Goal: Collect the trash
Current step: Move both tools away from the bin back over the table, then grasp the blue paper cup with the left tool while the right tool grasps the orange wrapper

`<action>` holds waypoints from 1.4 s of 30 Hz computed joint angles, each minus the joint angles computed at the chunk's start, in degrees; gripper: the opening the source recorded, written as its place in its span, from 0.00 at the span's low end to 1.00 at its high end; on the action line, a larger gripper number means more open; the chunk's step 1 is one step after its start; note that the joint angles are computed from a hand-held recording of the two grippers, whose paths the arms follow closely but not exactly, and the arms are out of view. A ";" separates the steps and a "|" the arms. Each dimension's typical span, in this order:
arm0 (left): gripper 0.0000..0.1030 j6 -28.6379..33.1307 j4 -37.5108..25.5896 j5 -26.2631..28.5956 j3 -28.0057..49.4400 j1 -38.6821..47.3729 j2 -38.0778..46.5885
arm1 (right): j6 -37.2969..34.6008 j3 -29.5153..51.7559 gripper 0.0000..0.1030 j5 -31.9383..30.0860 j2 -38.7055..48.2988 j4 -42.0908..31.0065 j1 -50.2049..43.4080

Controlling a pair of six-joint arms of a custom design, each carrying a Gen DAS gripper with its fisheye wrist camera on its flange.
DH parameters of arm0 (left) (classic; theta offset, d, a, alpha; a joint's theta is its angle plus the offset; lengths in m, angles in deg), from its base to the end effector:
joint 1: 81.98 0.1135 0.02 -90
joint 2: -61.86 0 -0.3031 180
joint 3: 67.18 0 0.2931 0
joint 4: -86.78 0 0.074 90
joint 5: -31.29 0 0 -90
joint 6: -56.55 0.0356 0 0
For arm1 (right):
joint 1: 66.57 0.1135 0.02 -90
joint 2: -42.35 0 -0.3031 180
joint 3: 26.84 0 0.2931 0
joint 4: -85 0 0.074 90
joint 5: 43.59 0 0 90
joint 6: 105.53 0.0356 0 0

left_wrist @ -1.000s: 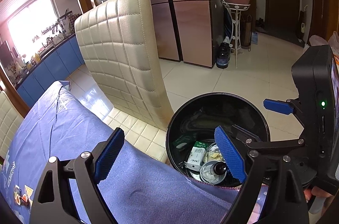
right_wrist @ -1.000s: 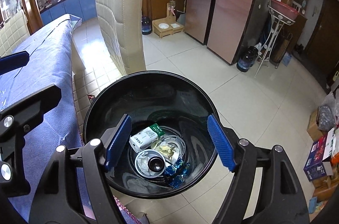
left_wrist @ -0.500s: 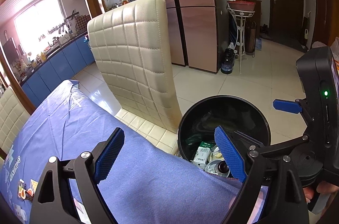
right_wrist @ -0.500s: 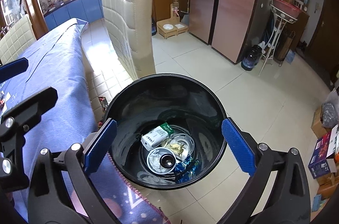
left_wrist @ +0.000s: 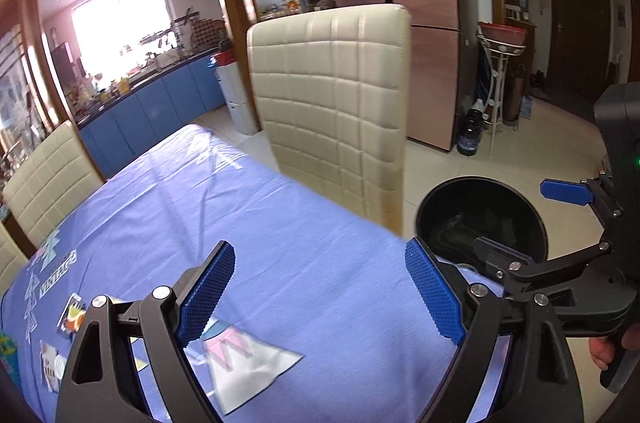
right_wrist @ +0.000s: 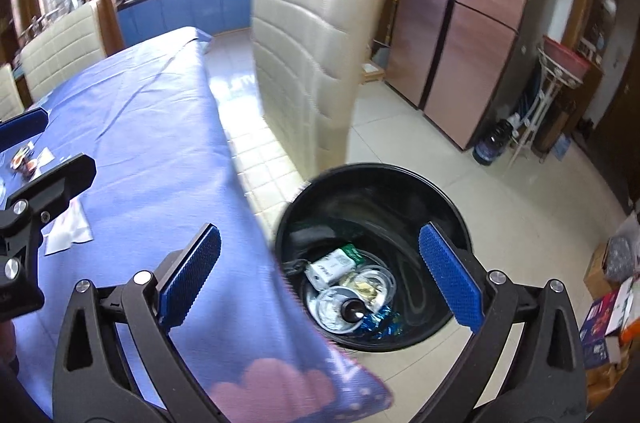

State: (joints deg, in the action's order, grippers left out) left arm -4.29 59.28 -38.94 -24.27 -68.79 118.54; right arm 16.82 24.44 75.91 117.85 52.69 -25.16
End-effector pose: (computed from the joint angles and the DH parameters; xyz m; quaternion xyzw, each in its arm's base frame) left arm 0.2159 0.0382 0.2261 0.1948 0.8789 0.0010 0.4355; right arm 0.2136 0.1650 0.1991 -0.0001 0.9290 -0.0279 0.3691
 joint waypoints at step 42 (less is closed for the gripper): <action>0.82 17.30 -1.19 9.83 42.61 54.26 57.02 | -15.35 93.77 0.82 -4.45 71.46 -25.11 22.90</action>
State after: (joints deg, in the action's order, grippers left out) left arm 13.00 58.09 -29.11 18.34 -14.53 175.56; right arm 1.48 118.21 71.46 189.31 27.57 -2.26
